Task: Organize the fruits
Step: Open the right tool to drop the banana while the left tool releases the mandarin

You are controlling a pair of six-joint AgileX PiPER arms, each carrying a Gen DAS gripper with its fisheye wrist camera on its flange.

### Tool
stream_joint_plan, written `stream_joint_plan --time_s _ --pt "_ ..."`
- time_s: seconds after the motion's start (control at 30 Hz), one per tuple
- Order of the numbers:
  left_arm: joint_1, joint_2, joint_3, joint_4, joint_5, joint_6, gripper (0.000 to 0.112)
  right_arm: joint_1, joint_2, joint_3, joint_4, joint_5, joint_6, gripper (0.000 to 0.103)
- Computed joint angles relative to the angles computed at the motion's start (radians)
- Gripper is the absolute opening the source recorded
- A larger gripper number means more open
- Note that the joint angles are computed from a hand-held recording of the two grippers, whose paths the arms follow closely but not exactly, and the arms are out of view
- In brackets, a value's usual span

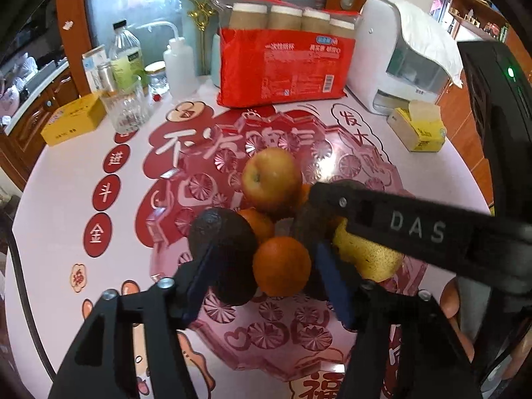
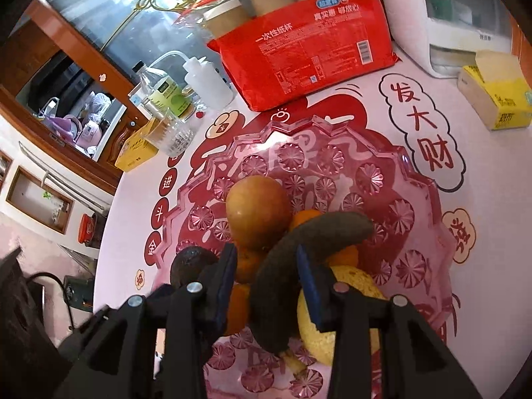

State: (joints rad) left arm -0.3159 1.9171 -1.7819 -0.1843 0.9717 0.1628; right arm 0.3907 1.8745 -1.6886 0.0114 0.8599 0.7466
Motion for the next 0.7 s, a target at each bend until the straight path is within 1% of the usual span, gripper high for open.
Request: stream_joint_plan --time_s 0.13,0.3,0.53,0.7 --pt "0.011 -0.031 0.014 0.003 0.016 -0.006 0.068 0.015 -0.03 0.022 -0.031 0.002 0.025 0.038" --pt "0.025 -0.092 0.065 0.018 0.009 -0.015 0.074 0.044 -0.077 0.053 -0.105 0.018 0.086 0.038" --pt "0.065 -0.183 0.136 0.001 0.017 0.001 0.075 0.108 -0.15 0.11 -0.194 0.052 0.18 0.038" --pt "0.092 -0.261 0.197 -0.025 0.027 0.033 0.076 0.187 -0.215 0.156 -0.278 0.095 0.277 0.038"
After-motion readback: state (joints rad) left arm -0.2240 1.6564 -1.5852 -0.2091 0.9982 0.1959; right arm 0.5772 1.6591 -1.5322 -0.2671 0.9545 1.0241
